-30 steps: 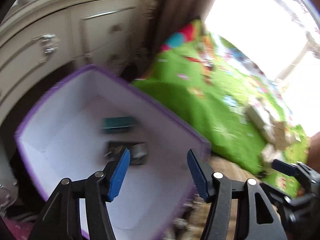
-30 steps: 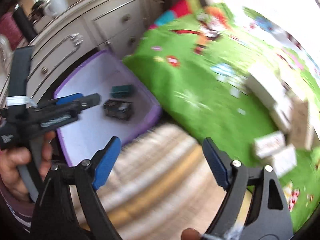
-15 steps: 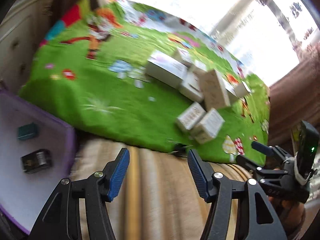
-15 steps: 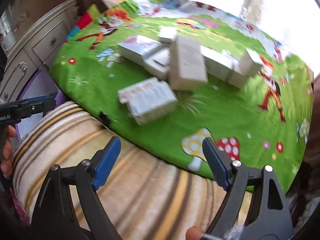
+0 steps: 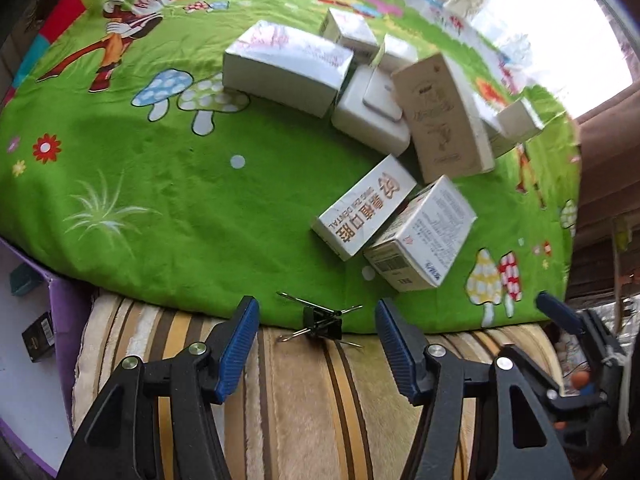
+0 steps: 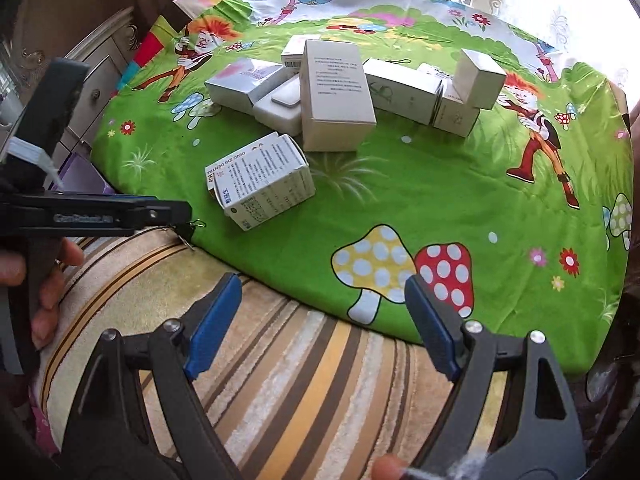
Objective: Organize rigid objects
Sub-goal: 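Grasp the black binder clip with the left tool while the right grasps a white printed box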
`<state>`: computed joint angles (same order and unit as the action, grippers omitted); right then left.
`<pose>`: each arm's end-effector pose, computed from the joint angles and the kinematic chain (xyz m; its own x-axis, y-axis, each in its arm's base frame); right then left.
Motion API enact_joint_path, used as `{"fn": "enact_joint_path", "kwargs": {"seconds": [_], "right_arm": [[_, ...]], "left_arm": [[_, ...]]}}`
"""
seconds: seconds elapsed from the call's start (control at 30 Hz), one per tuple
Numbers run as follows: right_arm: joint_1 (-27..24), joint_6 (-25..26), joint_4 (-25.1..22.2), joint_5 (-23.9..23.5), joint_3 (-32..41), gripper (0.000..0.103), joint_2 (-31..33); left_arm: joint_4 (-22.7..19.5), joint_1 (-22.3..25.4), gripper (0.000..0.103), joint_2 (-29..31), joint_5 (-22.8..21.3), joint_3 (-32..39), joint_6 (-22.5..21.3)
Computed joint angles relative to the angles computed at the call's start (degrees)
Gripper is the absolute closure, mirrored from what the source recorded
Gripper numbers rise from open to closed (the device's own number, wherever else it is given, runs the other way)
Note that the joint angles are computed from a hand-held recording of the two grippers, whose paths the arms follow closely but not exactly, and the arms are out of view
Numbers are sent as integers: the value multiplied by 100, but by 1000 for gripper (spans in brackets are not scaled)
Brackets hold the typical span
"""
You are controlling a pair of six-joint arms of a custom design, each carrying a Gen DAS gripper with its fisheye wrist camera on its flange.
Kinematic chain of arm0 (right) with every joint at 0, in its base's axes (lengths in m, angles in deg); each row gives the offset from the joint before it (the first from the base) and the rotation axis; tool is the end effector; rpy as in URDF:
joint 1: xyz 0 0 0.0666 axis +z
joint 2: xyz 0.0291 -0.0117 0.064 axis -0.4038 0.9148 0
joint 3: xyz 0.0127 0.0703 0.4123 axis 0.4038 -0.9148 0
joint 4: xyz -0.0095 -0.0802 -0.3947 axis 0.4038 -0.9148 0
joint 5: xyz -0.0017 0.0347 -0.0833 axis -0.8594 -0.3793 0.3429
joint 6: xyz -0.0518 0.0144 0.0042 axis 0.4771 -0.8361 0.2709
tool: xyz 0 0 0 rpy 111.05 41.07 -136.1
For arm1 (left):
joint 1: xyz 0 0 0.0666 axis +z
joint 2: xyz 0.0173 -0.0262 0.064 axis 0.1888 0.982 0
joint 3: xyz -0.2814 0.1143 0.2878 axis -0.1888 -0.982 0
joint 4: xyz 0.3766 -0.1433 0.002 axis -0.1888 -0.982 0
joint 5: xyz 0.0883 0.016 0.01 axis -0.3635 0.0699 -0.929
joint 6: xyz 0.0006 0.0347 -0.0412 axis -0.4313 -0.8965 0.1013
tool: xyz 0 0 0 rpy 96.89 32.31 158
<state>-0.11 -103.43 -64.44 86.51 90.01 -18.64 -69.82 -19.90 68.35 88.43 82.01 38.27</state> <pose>0.3325 0.1366 0.5221 -0.8387 0.3082 -0.4490 0.2962 0.9500 0.0990 0.4997 -0.3086 0.5032 -0.8560 0.4758 -0.2025 0.5148 0.8206 -0.2481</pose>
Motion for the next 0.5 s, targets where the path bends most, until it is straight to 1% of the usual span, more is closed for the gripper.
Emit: {"fn": "enact_joint_path", "kwargs": {"seconds": [0.07,0.13,0.17,0.23,0.3,0.4,0.43,0.47,0.5], "right_arm": [[-27,-13,11,-37,-24,17,-19],[-31,-28,2,-45,-27,17,-13],[-25,-25,-12,-40,-23,17,-4],[-29,13,-23,-40,-9,17,9],[-16,25,-53,-8,18,17,30],[15,90,-131,36,120,17,114],[30,140,-153,51,171,17,151],[41,217,-168,59,229,17,192],[47,305,-184,65,297,17,240]], "left_arm": [[-42,-71,44,34,-102,11,-56],[-69,-127,51,65,-195,16,-90],[-101,-148,58,88,-229,17,-112],[-49,-194,59,84,-285,-3,-122],[19,-236,64,84,-251,-7,-79],[131,-245,68,-18,-181,-106,-36],[178,-242,71,-51,-143,-149,-25],[209,-234,79,-78,-111,-182,-7],[240,-222,80,-110,-65,-222,20]]}}
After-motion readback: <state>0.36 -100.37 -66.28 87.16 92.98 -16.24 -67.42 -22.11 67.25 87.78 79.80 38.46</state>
